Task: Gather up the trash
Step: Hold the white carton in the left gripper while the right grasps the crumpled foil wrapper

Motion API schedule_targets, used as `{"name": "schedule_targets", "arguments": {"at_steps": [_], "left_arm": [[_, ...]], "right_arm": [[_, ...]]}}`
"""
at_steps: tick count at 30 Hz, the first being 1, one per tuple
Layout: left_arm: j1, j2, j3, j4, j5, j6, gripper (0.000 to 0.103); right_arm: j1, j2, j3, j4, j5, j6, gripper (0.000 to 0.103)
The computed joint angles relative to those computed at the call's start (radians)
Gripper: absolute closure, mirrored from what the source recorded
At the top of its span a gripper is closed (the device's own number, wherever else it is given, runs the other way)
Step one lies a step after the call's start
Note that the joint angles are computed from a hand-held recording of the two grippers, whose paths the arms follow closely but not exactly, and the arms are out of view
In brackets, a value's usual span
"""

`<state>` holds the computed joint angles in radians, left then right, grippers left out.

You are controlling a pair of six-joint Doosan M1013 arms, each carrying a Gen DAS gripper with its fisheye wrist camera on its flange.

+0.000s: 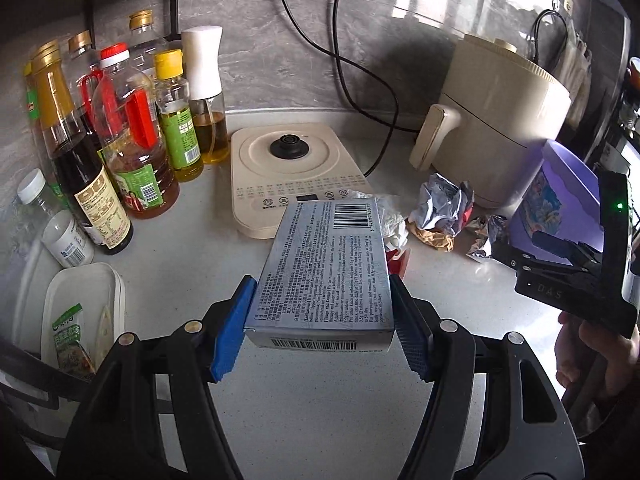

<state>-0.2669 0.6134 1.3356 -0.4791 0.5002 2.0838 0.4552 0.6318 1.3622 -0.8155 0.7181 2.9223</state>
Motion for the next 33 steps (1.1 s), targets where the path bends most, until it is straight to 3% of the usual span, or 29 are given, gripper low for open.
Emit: {"name": "schedule_targets", "arguments": {"at_steps": [12, 21, 22, 24, 26, 30, 32, 33], "left_arm": [[0.008, 0.029, -0.04, 0.038, -0.039, -0.116, 0.037], [0.007, 0.038, -0.054, 0.069, -0.037, -0.156, 0.037], [0.007, 0.036, -0.051, 0.066, -0.04, -0.154, 0.037], [0.007, 0.033, -0.045, 0.056, -0.043, -0.148, 0.037], [0.008, 0.029, -0.039, 0.038, -0.048, -0.132, 0.037], [0.008, 0.013, -0.021, -0.014, -0.064, -0.073, 0.037], [0.008, 0.003, -0.011, -0.052, -0.07, -0.031, 0.037], [0.008, -0.002, -0.004, -0.073, -0.074, -0.009, 0.037]], "right_arm": [[-0.036, 0.09, -0.112, 0.028, 0.051, -0.119, 0.019], [-0.059, 0.131, -0.149, 0.098, 0.046, -0.167, 0.023], [-0.063, 0.129, -0.145, 0.11, 0.035, -0.166, 0.025], [-0.069, 0.123, -0.132, 0.132, 0.011, -0.166, 0.039], [-0.074, 0.124, -0.132, 0.168, 0.009, -0.197, 0.071], [-0.077, 0.104, -0.098, 0.176, -0.038, -0.178, 0.074], [-0.074, 0.096, -0.087, 0.166, -0.051, -0.175, 0.086], [-0.071, 0.088, -0.077, 0.154, -0.063, -0.166, 0.087]]}}
